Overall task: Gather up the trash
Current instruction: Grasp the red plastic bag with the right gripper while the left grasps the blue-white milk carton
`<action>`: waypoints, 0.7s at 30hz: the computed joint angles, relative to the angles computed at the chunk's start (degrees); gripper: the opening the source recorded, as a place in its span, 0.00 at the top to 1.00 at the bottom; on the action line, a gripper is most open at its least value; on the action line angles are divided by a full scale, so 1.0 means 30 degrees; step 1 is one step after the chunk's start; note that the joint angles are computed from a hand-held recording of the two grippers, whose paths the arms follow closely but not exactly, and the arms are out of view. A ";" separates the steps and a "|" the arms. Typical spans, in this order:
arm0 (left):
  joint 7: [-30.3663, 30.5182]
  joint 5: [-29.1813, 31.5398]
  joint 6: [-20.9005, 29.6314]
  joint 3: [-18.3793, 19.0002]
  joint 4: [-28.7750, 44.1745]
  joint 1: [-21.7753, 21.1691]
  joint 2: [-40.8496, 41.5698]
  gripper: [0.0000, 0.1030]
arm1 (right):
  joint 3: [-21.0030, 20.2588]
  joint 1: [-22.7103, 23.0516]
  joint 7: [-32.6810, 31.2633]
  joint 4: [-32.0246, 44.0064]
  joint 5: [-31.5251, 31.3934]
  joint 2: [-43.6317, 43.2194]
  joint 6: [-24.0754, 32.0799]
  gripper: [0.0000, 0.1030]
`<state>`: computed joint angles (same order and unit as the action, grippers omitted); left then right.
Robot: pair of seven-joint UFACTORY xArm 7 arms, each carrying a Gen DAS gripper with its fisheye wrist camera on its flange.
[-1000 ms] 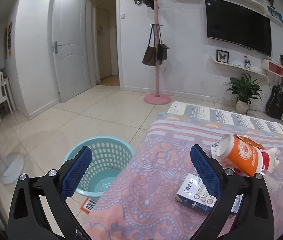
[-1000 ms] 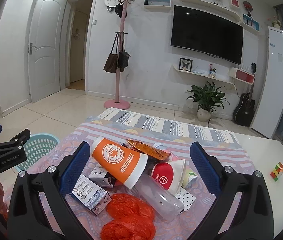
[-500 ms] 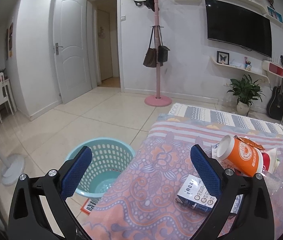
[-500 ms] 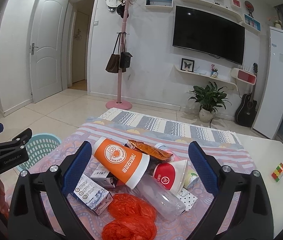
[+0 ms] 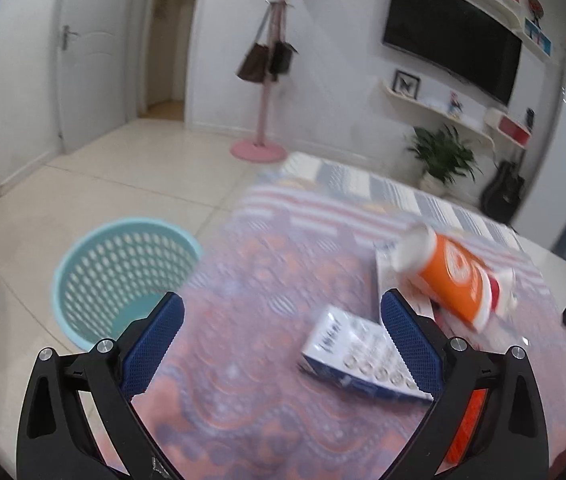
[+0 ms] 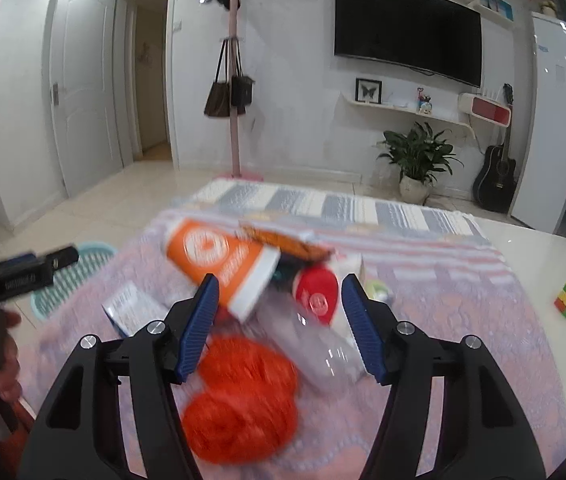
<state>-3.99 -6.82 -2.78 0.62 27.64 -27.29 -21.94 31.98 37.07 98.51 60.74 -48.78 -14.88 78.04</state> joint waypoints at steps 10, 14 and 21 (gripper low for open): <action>0.0889 -0.0366 -0.1120 0.0798 -0.1045 -0.3359 0.0438 0.07 | -0.1035 0.0321 0.1816 -0.3331 0.2936 -0.0606 -0.4888 0.33; 0.0433 0.0235 -0.1108 0.0669 -0.1302 -0.3400 0.0321 0.07 | -0.1175 -0.0166 0.1959 -0.4251 0.3637 -0.0656 -0.7048 0.29; 0.0939 0.0045 -0.0625 0.1997 -0.1034 -0.5380 0.0948 0.07 | -0.1225 -0.0549 0.1118 -0.4923 0.4606 -0.0920 -0.8274 0.62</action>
